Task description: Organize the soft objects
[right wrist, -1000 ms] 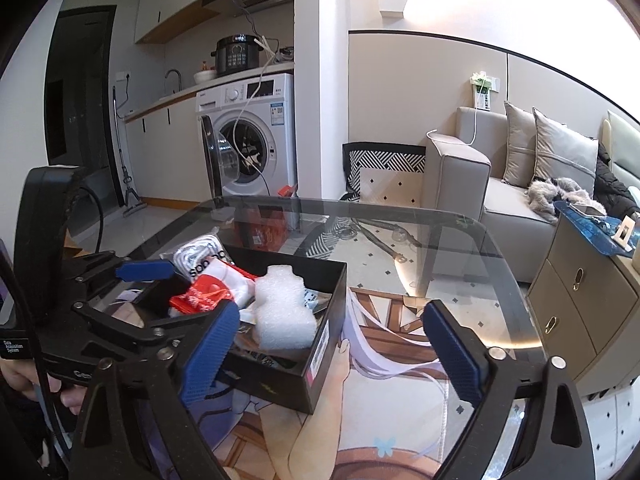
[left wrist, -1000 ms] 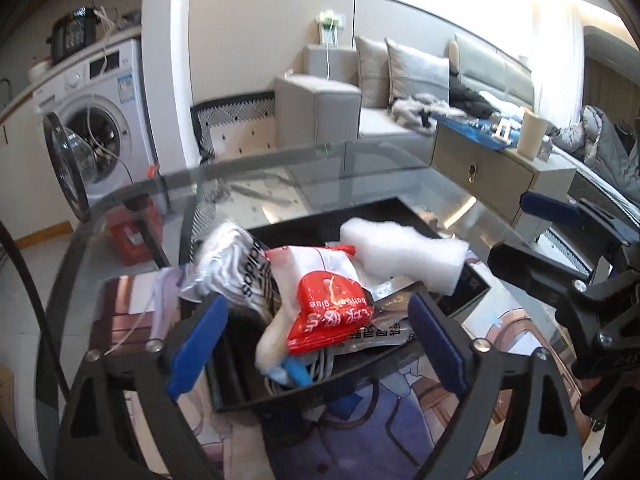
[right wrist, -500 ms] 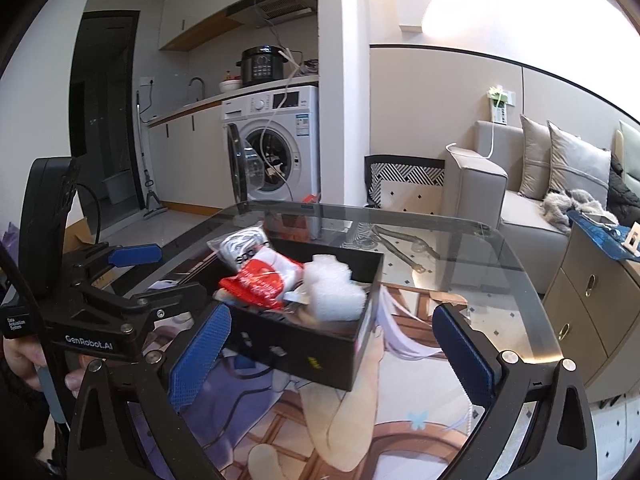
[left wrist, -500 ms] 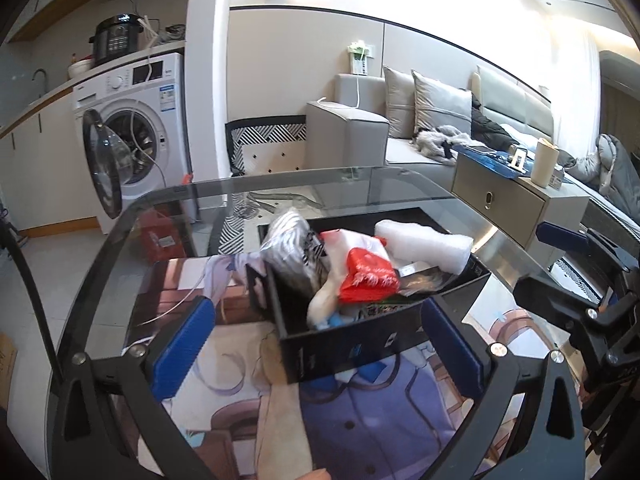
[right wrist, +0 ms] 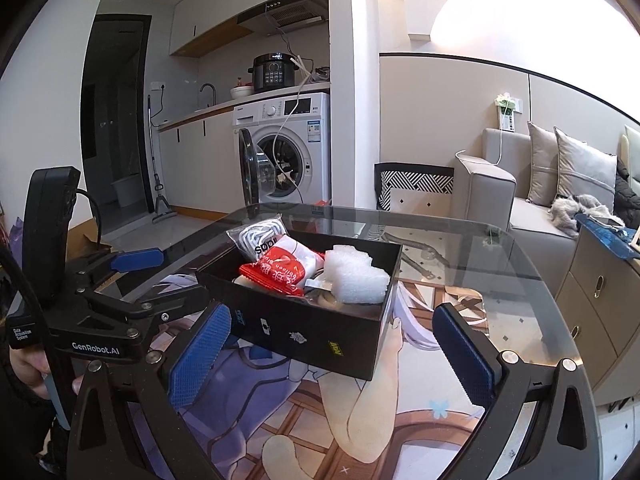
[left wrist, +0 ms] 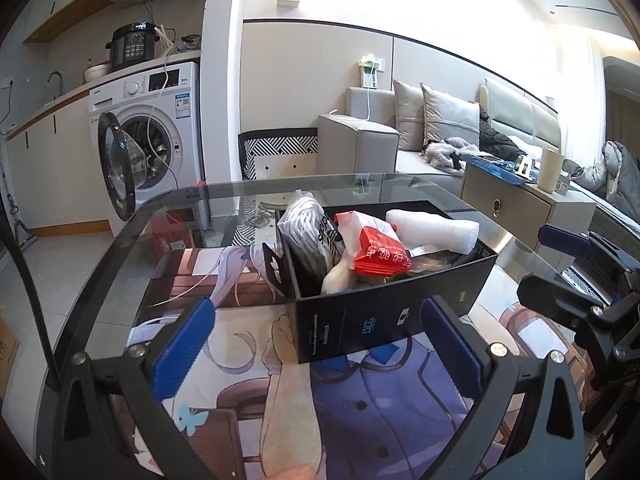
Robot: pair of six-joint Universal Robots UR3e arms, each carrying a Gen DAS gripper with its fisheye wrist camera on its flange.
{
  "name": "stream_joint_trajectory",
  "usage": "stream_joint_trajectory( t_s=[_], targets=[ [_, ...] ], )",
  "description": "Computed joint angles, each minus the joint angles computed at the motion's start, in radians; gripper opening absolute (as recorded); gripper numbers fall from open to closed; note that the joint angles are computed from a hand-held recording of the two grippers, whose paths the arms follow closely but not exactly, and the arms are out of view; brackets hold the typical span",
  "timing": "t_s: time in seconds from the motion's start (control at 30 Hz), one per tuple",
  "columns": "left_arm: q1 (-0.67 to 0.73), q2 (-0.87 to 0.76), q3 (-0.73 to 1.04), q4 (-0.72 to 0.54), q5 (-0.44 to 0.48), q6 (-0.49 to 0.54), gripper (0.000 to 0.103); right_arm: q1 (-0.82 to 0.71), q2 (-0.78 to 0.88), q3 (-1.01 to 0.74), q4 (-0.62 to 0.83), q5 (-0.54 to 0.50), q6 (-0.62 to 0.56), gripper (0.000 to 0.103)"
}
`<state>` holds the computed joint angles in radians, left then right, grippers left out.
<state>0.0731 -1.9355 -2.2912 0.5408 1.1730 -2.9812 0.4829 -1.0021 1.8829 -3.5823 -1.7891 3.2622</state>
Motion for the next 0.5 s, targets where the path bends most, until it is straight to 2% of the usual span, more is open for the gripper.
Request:
stream_joint_trajectory(
  t_s=[0.5],
  targets=[
    [0.006, -0.022, 0.014, 0.017, 0.005, -0.026, 0.103, 0.016, 0.029, 0.015, -0.09, -0.042, -0.014, 0.103]
  ],
)
